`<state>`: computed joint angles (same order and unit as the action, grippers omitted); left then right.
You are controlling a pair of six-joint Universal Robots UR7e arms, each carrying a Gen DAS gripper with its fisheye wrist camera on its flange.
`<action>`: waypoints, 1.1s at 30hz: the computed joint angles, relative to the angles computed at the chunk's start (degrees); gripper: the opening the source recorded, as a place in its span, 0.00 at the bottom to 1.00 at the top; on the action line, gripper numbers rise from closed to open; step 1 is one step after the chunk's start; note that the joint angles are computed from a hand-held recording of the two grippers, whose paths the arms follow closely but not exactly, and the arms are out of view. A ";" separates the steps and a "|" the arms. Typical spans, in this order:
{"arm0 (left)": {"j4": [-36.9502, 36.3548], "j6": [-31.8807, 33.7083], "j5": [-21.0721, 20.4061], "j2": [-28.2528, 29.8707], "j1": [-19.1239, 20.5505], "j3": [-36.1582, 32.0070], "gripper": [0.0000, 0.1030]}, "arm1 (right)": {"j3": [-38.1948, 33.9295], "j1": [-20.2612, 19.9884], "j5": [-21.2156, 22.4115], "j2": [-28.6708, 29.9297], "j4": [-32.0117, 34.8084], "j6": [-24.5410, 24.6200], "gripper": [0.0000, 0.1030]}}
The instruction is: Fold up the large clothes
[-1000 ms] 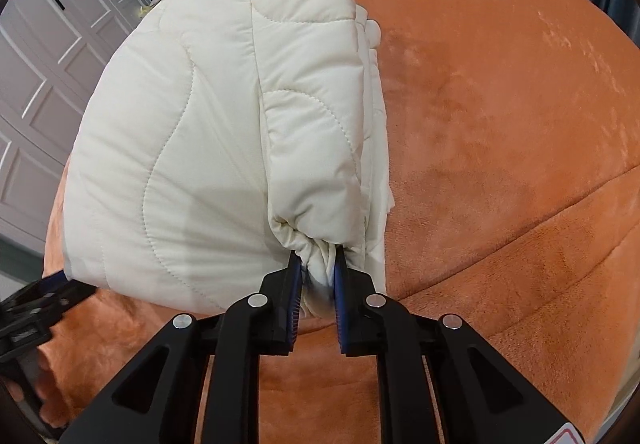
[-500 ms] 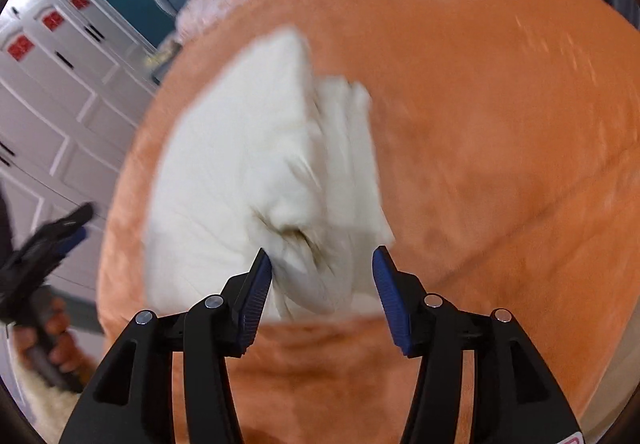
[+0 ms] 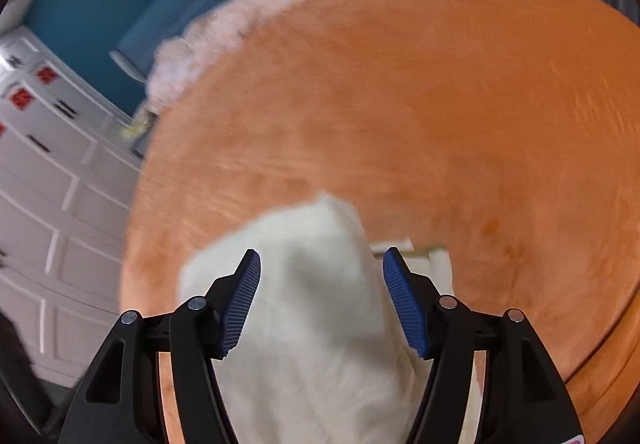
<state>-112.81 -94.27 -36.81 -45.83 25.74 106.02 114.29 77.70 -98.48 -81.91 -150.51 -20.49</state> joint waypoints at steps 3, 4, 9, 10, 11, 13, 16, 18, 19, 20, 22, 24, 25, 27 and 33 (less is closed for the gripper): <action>-1.22 0.58 -0.58 0.33 0.92 -0.04 0.82 | 0.51 -1.60 1.74 0.34 2.22 -2.99 0.13; -1.33 0.82 -0.79 0.53 1.18 -0.15 0.82 | 2.05 -1.97 2.17 -0.63 -0.62 -5.67 0.11; -3.80 3.04 -1.76 2.27 2.59 -0.54 0.82 | 5.81 -4.36 1.70 -3.17 -9.70 -11.69 0.08; -4.58 3.49 -2.06 2.69 2.92 -0.64 0.82 | 5.96 -4.92 0.81 -2.79 -10.78 -11.97 0.08; -5.90 4.25 -2.51 3.30 3.32 -0.73 0.82 | 5.99 -5.51 -0.23 -2.09 -11.73 -12.28 0.08; -6.97 5.10 -3.14 4.50 3.86 -1.31 0.82 | 5.36 -6.20 -1.37 -0.40 -12.35 -12.26 0.08; -7.53 6.00 -3.63 6.77 4.71 -2.61 0.82 | 5.46 -6.91 -1.85 1.02 -13.59 -13.32 0.10; -6.84 5.69 -3.63 7.87 5.10 -3.34 0.82 | 5.19 -7.24 -1.41 2.05 -13.77 -14.17 0.13; -6.71 5.65 -3.55 8.33 5.32 -3.59 0.82 | 5.29 -7.49 -1.16 2.13 -13.91 -14.49 0.14; -6.71 5.79 -3.55 8.64 5.50 -3.78 0.82 | 5.20 -7.80 -0.90 2.48 -14.04 -14.87 0.15; -7.19 5.82 -3.73 9.27 6.13 -3.92 0.83 | 5.08 -8.22 -0.49 2.95 -14.22 -15.30 0.18; -8.07 5.93 -3.79 9.56 6.59 -3.49 0.85 | 5.32 -8.50 -0.17 3.06 -14.53 -15.46 0.20; -8.12 5.75 -3.73 9.74 6.78 -3.35 0.85 | 5.31 -8.52 -0.06 3.41 -14.87 -15.57 0.20; -8.44 5.26 -3.57 10.25 7.11 -2.99 0.87 | 5.40 -8.34 -0.08 4.07 -15.94 -16.02 0.22; -11.59 3.84 -2.63 10.86 7.76 -0.63 0.96 | 7.54 -8.47 0.52 4.79 -21.33 -19.43 0.26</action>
